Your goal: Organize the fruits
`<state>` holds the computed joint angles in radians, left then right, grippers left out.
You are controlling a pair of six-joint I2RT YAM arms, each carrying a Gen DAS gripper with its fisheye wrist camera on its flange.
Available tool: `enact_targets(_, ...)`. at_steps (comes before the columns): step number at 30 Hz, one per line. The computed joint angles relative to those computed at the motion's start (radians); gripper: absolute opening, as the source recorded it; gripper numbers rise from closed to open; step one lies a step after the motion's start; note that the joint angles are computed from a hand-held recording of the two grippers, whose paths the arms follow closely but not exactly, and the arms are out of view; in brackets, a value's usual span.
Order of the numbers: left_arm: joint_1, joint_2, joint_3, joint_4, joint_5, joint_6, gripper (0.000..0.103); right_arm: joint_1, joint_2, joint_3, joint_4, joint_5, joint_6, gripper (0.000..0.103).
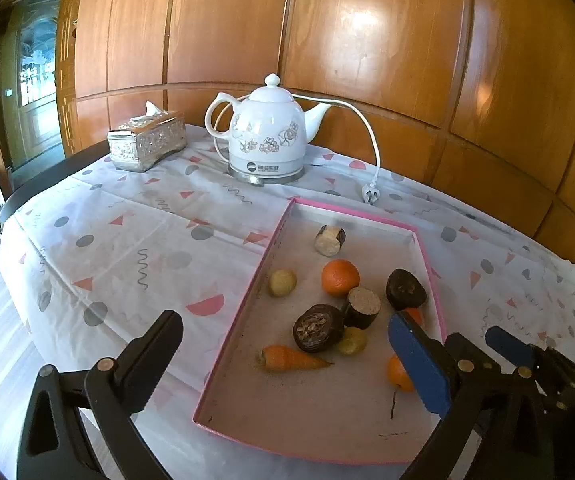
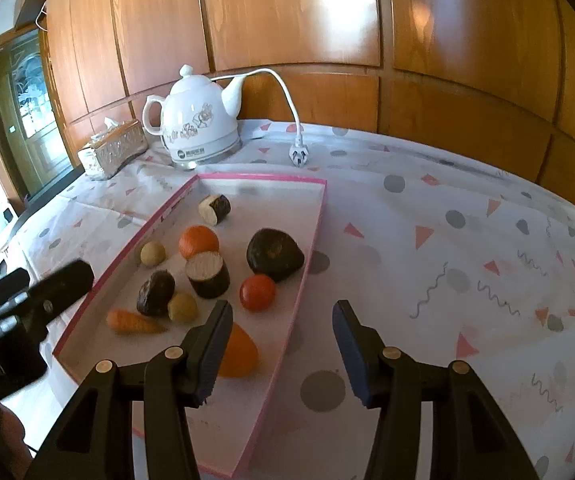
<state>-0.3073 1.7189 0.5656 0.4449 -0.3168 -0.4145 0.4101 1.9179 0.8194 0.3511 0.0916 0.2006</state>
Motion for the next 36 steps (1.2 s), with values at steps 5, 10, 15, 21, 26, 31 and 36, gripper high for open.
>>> enact_targets(5, -0.021, -0.019, -0.011, 0.003, -0.033, 0.006, 0.103, -0.001, -0.01, -0.022, 0.01, 0.001, 0.004, 0.053)
enact_targets(10, -0.03, -0.038, -0.019, 0.0, -0.039, -0.001, 0.103, 0.009, -0.019, -0.038, 0.024, 0.009, -0.002, 0.053)
enact_targets(15, -0.037, -0.051, -0.028, 0.005, -0.054, -0.013, 0.103, 0.02, -0.025, -0.048, 0.036, 0.016, -0.012, 0.053)
enact_targets(21, -0.048, -0.062, -0.036, 0.01, -0.084, -0.025, 0.103, 0.024, -0.026, -0.047, 0.032, 0.013, -0.016, 0.053)
enact_targets(26, -0.053, -0.068, -0.04, 0.011, -0.093, -0.023, 0.103, 0.027, -0.028, -0.05, 0.033, 0.016, -0.02, 0.053)
enact_targets(31, -0.056, -0.072, -0.049, 0.026, -0.103, -0.016, 0.103, 0.03, -0.026, -0.049, 0.031, 0.018, -0.022, 0.053)
enact_targets(36, -0.059, -0.07, -0.049, 0.036, -0.105, -0.001, 0.103, 0.027, -0.023, -0.049, 0.035, 0.013, -0.021, 0.053)
